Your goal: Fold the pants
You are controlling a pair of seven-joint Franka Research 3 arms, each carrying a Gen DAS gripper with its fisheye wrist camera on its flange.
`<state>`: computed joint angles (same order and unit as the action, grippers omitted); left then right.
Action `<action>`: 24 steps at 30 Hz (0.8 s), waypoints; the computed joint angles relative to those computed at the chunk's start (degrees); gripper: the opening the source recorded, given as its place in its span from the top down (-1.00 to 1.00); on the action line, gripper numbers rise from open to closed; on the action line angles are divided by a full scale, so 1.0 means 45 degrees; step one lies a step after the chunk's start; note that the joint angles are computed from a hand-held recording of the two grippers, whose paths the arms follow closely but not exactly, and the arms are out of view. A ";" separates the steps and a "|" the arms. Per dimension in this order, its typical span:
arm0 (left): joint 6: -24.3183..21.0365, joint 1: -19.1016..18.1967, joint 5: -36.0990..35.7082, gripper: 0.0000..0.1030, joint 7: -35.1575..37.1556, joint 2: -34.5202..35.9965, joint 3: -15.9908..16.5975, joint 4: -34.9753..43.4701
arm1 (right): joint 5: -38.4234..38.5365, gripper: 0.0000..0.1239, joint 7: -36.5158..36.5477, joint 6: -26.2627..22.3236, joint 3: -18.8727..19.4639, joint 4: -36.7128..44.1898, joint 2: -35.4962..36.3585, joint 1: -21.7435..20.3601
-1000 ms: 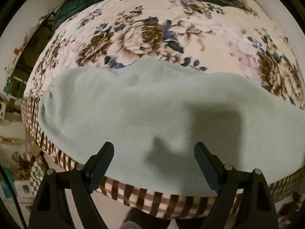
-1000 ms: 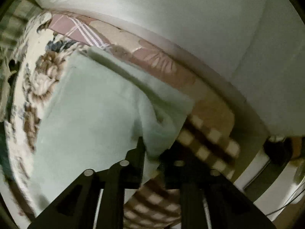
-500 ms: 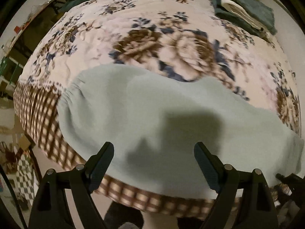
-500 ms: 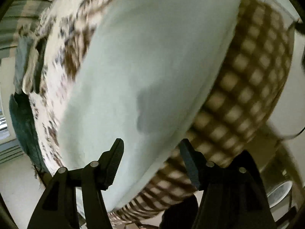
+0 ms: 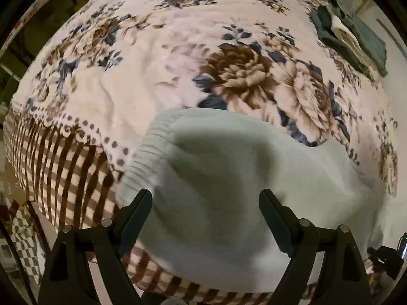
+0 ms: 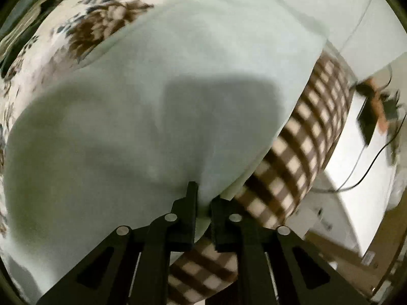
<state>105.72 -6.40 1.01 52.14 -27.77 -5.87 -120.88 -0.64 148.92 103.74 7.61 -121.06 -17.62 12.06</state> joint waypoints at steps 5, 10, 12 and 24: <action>-0.0306 0.0345 -0.1189 -0.66 -0.0349 -0.0648 0.0832 -0.0632 | 0.1883 0.18 0.1193 0.0896 0.0279 -0.0631 -0.1555 0.0353; 0.0112 0.0574 -0.2460 -0.66 -0.0127 -0.0511 0.1387 -0.1483 | 0.6313 0.14 0.1719 0.5182 0.0690 -0.2737 -0.2358 0.2063; 0.0531 0.0687 -0.2874 0.01 0.0113 -0.0544 0.1505 -0.1996 | 0.7462 0.14 0.1509 0.6410 0.0817 -0.3084 -0.1880 0.2723; -0.0255 0.0829 -0.2187 0.06 0.1813 -0.1772 0.1554 -0.2794 | 0.7015 0.78 0.0449 0.4322 0.0487 -0.1608 -0.0131 0.3639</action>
<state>104.58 -2.67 -8.83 60.30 -35.75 1.13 -133.45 30.93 150.94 123.19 9.80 -128.30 -18.20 28.44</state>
